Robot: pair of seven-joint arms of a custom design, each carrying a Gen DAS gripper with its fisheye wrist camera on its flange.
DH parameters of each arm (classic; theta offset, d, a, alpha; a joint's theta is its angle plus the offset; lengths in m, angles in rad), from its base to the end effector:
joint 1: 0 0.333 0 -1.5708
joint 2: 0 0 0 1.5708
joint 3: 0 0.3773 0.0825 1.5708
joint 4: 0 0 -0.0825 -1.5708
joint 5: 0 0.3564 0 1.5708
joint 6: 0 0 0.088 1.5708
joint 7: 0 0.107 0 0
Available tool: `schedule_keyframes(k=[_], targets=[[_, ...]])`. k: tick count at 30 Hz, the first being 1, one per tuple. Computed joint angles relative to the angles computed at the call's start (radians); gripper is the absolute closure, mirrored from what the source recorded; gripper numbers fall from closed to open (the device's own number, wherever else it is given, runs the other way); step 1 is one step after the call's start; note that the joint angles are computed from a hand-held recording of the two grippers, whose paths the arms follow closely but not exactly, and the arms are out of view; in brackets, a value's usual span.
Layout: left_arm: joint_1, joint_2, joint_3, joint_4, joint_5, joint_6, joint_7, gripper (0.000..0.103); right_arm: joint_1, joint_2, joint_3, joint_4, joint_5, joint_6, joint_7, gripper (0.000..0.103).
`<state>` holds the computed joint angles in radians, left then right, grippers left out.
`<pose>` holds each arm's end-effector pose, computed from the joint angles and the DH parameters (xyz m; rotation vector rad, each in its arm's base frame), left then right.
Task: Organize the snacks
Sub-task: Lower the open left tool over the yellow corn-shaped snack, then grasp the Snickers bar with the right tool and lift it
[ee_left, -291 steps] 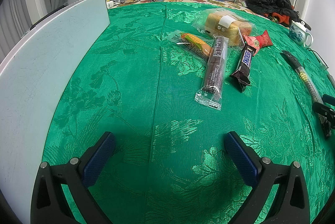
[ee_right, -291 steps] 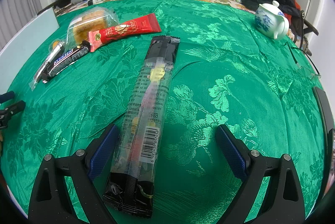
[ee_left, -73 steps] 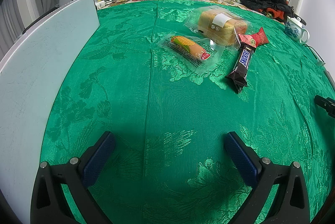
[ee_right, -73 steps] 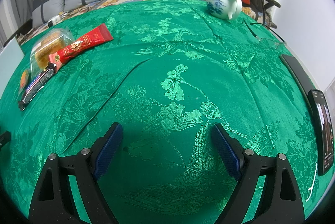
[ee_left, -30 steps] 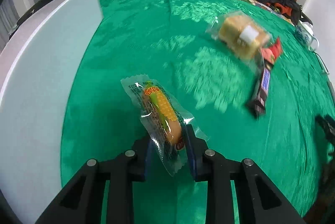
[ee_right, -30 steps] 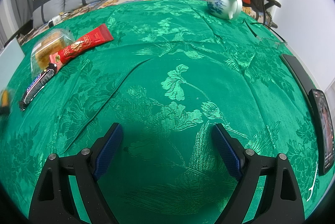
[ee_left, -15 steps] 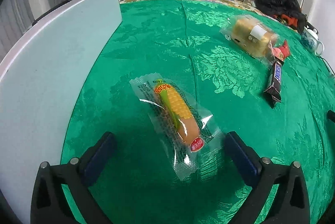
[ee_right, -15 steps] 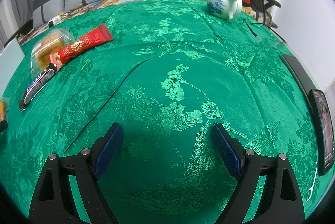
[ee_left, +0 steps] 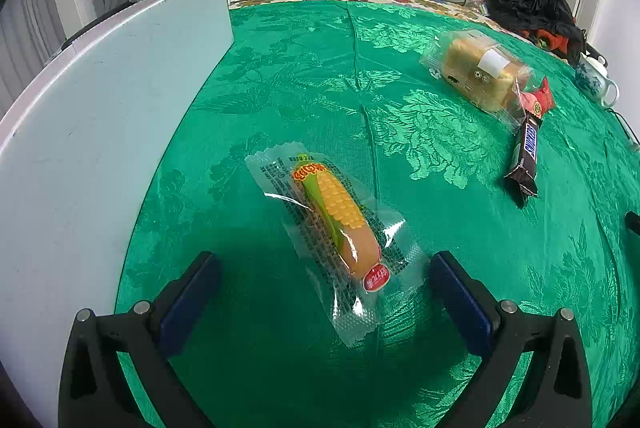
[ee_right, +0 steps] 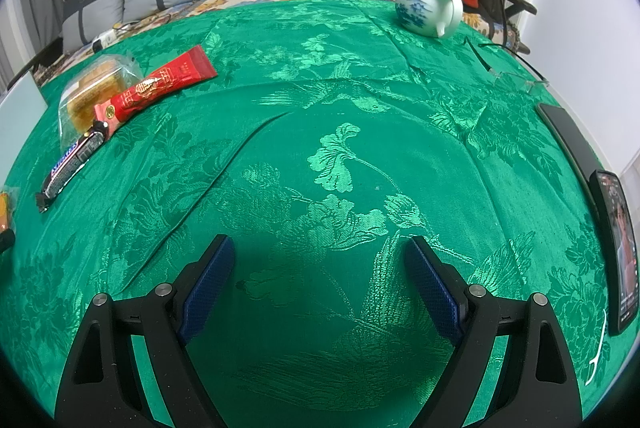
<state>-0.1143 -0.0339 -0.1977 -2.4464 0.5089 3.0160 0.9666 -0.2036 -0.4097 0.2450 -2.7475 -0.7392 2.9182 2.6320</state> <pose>0.4597 -0.1869 0.4571 -1.6945 2.0637 -0.6642 0.3605 0.0625 0.4625 -1.5458 2.1634 -0.7656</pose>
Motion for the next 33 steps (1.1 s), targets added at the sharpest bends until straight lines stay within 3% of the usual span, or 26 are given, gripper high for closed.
schedule_keyframes(k=[13, 15, 17, 19, 21, 22, 24, 26, 28, 31, 33], targets=[[0.000, 0.002, 0.001, 0.001, 0.005, 0.001, -0.003, 0.000, 0.018, 0.005, -0.018, -0.001, 0.022, 0.001, -0.013, 0.010], [0.000, 0.002, 0.001, 0.001, 0.007, 0.001, -0.005, 0.000, 0.120, 0.016, -0.065, 0.036, 0.197, -0.094, -0.102, 0.010], [0.000, 0.002, 0.002, 0.000, 0.005, 0.002, -0.003, 0.000, 0.271, 0.033, -0.167, 0.038, 0.374, -0.010, -0.155, 0.012], [0.000, 0.002, 0.002, 0.001, 0.006, 0.002, -0.003, 0.000, 0.384, 0.078, -0.203, 0.077, 0.518, 0.058, -0.198, 0.012], [0.000, 0.003, 0.002, 0.001, 0.008, 0.002, -0.005, 0.000, 0.514, 0.155, -0.247, 0.162, 0.653, 0.064, -0.289, 0.012], [0.000, 0.003, 0.002, 0.001, 0.008, 0.002, -0.005, 0.000, 0.564, 0.198, -0.261, 0.214, 0.718, 0.053, -0.340, 0.013], [0.000, 0.003, 0.002, 0.001, 0.009, 0.002, -0.005, 0.000, 0.588, 0.273, -0.241, 0.308, 0.771, 0.014, -0.389, 0.013], [0.000, 0.003, 0.003, 0.001, 0.008, 0.003, -0.004, 0.000, 0.540, 0.367, -0.172, 0.439, 0.644, -0.086, -0.309, 0.013], [0.000, 0.004, 0.002, 0.002, 0.009, 0.002, -0.006, 0.000, 0.533, 0.435, -0.147, 0.544, 0.526, -0.212, -0.234, 0.013], [0.000, 0.004, 0.003, 0.001, 0.009, 0.002, -0.006, 0.000, 0.550, 0.489, -0.150, 0.614, 0.506, -0.319, -0.221, 0.012], [0.000, 0.004, 0.003, 0.001, 0.008, 0.003, -0.005, 0.000, 0.566, 0.490, -0.161, 0.616, 0.430, -0.331, -0.178, 0.013]])
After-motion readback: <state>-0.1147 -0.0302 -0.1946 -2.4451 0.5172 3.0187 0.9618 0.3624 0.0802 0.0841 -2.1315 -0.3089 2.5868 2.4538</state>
